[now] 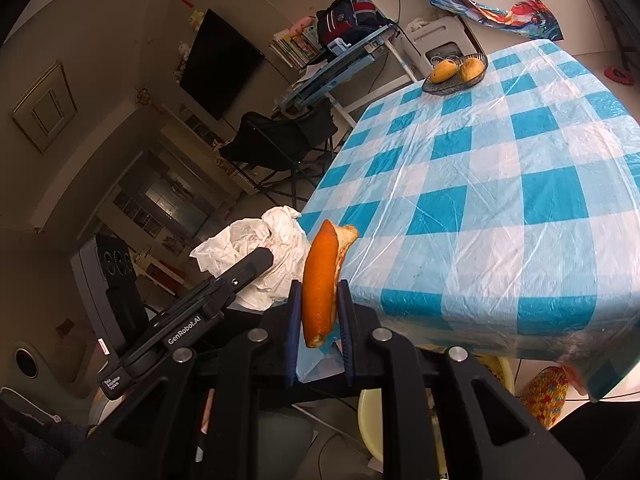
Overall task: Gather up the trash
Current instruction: 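Carry the tissue and peel over the yellow basin with both grippers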
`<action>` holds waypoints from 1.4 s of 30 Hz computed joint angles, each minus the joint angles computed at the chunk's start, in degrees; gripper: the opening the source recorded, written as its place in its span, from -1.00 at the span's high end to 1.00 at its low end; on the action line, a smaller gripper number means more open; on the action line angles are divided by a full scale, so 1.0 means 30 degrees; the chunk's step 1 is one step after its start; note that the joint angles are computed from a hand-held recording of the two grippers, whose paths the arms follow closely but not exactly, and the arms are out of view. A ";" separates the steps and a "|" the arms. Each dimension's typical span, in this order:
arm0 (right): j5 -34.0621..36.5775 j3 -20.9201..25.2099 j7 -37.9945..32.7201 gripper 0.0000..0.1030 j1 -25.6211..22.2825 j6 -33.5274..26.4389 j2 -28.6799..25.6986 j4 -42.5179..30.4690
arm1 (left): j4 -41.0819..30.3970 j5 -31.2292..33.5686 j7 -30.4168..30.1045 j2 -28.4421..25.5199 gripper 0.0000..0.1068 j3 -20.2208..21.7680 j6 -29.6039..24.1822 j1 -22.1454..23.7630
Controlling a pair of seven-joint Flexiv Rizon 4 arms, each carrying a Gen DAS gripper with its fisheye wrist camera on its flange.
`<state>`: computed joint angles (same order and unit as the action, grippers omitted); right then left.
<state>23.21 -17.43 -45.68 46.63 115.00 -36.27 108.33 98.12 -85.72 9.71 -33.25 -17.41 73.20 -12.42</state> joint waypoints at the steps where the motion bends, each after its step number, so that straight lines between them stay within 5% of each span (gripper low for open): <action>1: 0.0061 -0.0023 0.0005 0.64 0.0077 -0.0013 0.0039 0.0044 | 0.0156 0.0066 -0.0004 0.0094 0.52 0.0031 -0.0109 0.0028; 11: 0.0637 -0.0039 -0.0077 0.64 0.0611 0.0312 0.0224 0.0329 | 0.1499 0.0454 -0.0237 0.0934 0.52 0.0532 -0.0917 0.0181; 29: -0.0276 0.0439 0.1129 0.64 0.0361 -0.0741 0.0346 0.0522 | 0.3191 0.5579 -0.3763 0.1532 0.52 0.0799 -0.1798 0.1171; 42: -0.1299 0.0551 0.2175 0.64 0.0174 -0.1037 0.0336 0.0749 | 0.3514 0.7232 -0.4648 0.1539 0.52 0.0257 -0.1612 0.1794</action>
